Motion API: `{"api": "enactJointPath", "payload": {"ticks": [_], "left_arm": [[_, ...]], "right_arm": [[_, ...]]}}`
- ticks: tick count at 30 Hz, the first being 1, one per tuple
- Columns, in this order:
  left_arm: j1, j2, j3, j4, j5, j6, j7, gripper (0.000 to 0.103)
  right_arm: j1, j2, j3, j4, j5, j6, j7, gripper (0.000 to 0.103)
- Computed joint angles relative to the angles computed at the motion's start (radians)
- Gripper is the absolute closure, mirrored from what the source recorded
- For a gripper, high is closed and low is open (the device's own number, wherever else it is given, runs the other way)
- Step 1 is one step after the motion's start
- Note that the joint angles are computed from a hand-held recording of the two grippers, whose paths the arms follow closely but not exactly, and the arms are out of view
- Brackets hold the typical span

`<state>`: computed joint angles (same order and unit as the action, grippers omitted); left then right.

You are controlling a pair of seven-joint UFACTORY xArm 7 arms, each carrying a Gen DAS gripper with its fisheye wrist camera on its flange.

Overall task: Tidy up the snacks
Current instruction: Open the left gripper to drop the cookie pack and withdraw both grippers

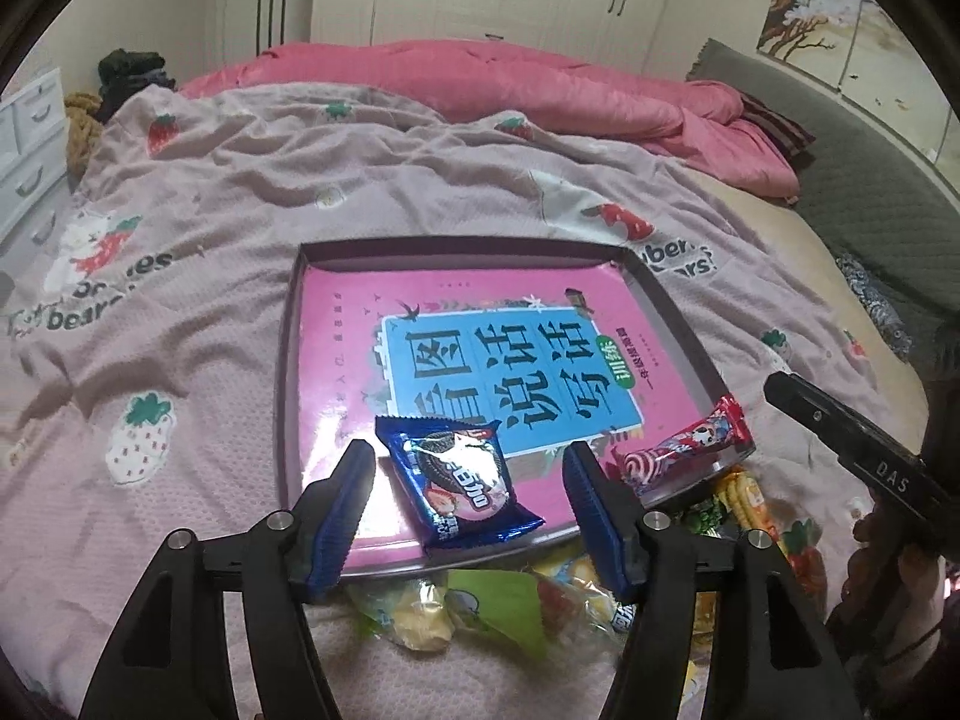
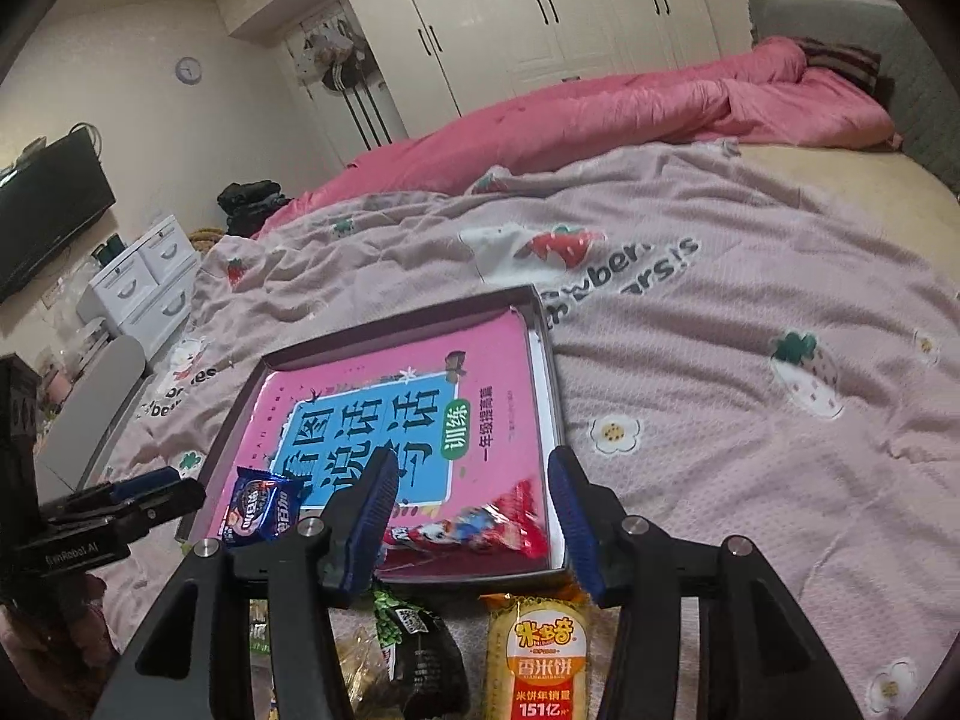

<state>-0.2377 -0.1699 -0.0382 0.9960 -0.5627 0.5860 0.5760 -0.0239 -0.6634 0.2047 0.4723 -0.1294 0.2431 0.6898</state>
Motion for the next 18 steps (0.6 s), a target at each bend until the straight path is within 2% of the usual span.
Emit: {"api": "enactJointPath", "payload": {"ticks": [8, 18], "left_arm": [[0.010, -0.049, 0.014, -0.015, 0.012, 0.007, -0.016, 0.029], [0.011, -0.111, 0.029, -0.061, 0.059, 0.034, -0.055, 0.029]], "right_arm": [[-0.010, -0.062, 0.063, 0.011, -0.056, 0.048, 0.004, 0.047], [0.012, -0.106, 0.098, 0.012, -0.092, 0.083, 0.020, 0.044]]}}
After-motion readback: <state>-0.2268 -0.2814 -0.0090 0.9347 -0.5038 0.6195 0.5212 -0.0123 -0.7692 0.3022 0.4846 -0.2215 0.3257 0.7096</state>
